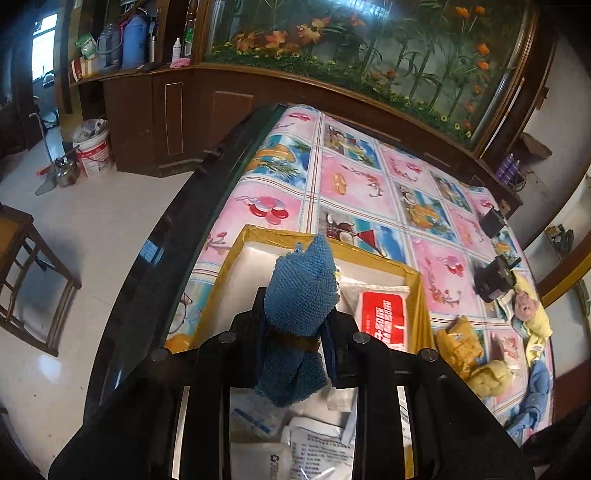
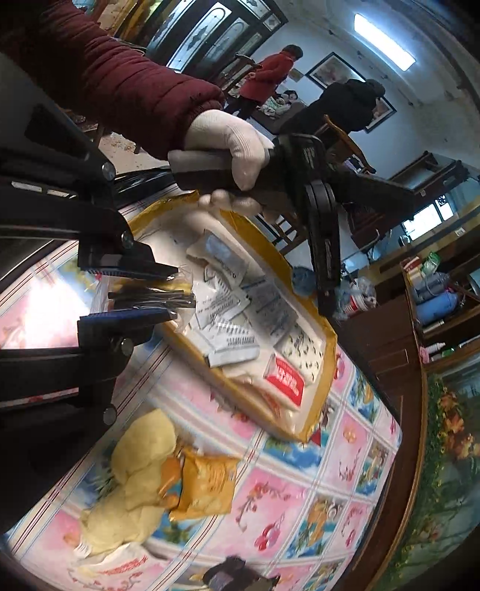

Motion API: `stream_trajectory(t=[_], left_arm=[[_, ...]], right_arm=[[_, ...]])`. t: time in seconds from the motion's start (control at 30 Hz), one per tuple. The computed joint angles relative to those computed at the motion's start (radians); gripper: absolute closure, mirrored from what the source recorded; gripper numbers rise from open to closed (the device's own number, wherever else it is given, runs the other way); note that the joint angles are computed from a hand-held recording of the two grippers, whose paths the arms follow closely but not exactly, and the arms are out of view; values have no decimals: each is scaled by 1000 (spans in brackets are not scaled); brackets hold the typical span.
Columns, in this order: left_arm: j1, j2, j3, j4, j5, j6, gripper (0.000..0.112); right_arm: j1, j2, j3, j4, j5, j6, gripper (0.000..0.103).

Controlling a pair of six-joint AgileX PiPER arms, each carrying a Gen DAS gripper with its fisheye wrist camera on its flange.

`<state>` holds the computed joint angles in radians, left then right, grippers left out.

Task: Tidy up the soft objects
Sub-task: 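Drop the blue plush into the box with left tool while right tool drops its packet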

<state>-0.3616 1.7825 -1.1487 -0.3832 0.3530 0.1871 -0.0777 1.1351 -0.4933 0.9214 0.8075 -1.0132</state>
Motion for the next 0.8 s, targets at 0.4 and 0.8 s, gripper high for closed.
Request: stream_trajectory(t=[0.4,0.8], left_arm=[[51,88,-91,-21,51,-10,68],[-26,-198,133,29,-5,-105,69]], right_arm=[[237,221,-39,173,-216,-25,85],[-159,2,66,117,58,-146,72]])
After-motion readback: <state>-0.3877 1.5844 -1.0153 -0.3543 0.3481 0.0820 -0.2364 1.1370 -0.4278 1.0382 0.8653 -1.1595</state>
